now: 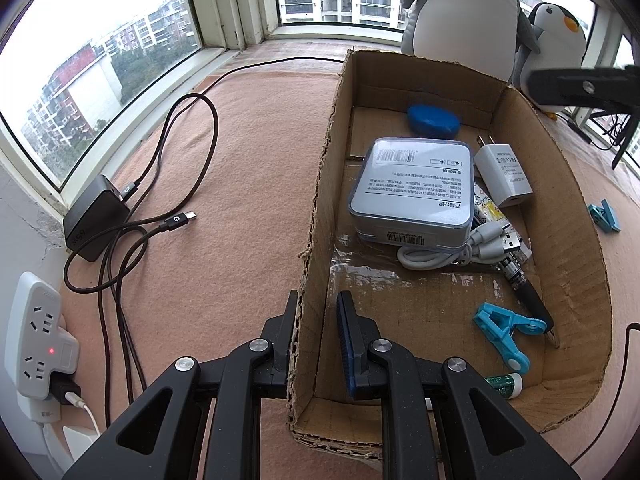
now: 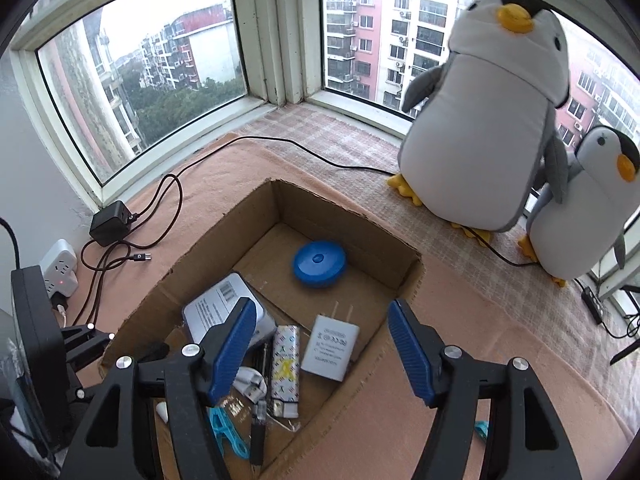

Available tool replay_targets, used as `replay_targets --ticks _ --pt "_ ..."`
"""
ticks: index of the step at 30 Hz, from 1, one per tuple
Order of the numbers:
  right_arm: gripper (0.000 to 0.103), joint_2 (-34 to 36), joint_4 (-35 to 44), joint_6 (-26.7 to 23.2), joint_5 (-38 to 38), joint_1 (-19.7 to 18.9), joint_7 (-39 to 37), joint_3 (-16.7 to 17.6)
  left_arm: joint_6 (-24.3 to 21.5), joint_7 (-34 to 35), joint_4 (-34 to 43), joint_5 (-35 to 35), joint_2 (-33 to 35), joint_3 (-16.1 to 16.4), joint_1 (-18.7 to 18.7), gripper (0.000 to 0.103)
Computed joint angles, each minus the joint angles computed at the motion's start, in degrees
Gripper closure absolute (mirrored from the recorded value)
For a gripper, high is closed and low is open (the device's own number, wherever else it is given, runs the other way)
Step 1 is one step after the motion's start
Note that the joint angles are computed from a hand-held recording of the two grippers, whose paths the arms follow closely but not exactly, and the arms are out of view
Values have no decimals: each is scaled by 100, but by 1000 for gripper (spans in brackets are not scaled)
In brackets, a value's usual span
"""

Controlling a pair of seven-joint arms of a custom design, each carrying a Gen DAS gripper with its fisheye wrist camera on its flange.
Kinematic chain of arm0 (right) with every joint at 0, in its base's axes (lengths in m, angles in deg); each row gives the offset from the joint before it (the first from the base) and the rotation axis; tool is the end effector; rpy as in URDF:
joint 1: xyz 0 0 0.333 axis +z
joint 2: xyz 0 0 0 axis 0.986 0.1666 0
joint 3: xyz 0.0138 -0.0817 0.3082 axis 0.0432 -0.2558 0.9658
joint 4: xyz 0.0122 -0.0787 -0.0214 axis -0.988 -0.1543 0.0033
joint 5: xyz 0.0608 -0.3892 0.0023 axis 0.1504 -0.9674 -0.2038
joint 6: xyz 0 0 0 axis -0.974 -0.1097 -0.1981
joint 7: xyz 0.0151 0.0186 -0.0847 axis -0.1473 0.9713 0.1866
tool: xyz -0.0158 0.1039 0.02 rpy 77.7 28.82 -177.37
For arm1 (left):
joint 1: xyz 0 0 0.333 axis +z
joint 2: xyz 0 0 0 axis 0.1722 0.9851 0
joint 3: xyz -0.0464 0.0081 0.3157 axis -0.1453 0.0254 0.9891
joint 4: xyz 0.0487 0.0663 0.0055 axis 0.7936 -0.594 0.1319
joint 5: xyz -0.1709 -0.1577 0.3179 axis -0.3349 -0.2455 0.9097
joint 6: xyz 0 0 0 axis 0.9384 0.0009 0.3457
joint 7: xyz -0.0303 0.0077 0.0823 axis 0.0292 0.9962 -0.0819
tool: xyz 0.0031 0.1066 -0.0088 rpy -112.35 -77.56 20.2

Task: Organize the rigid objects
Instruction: 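Reach the right tool to the blue phone stand and grasp it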

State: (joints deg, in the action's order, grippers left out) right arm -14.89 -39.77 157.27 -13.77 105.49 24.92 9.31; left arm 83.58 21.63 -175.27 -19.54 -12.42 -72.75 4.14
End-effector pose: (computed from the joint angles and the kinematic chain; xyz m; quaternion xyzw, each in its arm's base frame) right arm 0.4760 0.3184 0.4433 -0.8248 0.4952 -0.1225 0.2438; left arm 0.3959 -0.1160 0.3728 -0.7289 0.6542 -0.1127 0.1672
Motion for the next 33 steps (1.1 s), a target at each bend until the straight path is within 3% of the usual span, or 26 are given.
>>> replay_targets --ticks 9,19,26,33 --pt "38 -927 -981 42 479 -367 -62 -138 2 27 -21 6 -22 10 5 86" --pt "38 -1502 -1612 -469 1121 -996 -858 -551 -5 23 -23 16 -25 5 9 86" --pt "39 -1115 -1457 -705 1996 -1273 -1604 -892 -58 18 -1 49 -23 -8 22 86" --pt "39 -575 -1077 -973 3021 -1457 -2228 -996 -117 -23 47 126 21 -30 47 85"
